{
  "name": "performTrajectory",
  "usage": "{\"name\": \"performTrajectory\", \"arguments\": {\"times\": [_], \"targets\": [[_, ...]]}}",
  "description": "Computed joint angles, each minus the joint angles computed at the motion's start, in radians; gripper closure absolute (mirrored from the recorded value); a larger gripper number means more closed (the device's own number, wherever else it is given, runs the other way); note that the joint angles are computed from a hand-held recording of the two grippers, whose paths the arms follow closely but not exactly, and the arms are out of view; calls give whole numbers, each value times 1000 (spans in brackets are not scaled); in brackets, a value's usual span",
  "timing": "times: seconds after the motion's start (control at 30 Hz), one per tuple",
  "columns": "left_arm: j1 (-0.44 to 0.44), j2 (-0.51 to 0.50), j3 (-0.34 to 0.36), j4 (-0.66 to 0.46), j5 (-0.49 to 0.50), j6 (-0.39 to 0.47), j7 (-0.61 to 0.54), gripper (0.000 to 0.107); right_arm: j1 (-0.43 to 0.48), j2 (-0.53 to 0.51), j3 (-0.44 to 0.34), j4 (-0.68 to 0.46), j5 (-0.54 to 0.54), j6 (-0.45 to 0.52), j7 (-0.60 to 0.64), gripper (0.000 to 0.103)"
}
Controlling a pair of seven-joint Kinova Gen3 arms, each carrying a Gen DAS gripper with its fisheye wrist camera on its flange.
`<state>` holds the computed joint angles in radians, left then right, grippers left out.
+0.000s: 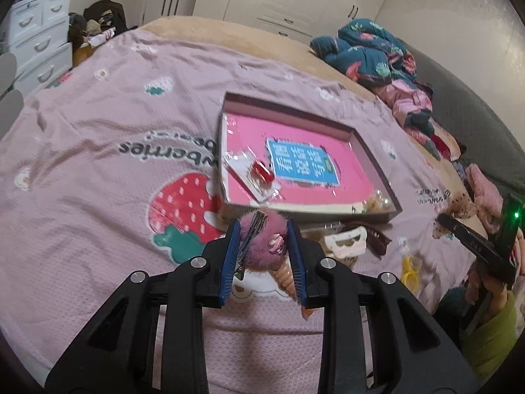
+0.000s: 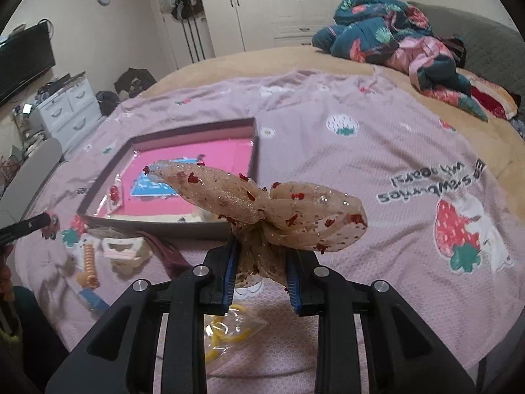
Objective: Organize jewelry
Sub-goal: 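Carry the pom-pom clip with the left gripper while the right gripper carries the bow into the box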
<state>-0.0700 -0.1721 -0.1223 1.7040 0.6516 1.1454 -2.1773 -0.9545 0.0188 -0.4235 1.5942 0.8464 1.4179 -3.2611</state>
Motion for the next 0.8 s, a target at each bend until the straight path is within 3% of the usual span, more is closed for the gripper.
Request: {"name": "performTrajectory", "arguments": {"times": [0.33,0.8], "targets": [[3,3,-8,-73,39,-7,3,86,-23,24,9,-100,55,-5,111,78],[36,59,46,-147,68,-60,19,86,-30,79,82,-237,65,-63,284,77]]}}
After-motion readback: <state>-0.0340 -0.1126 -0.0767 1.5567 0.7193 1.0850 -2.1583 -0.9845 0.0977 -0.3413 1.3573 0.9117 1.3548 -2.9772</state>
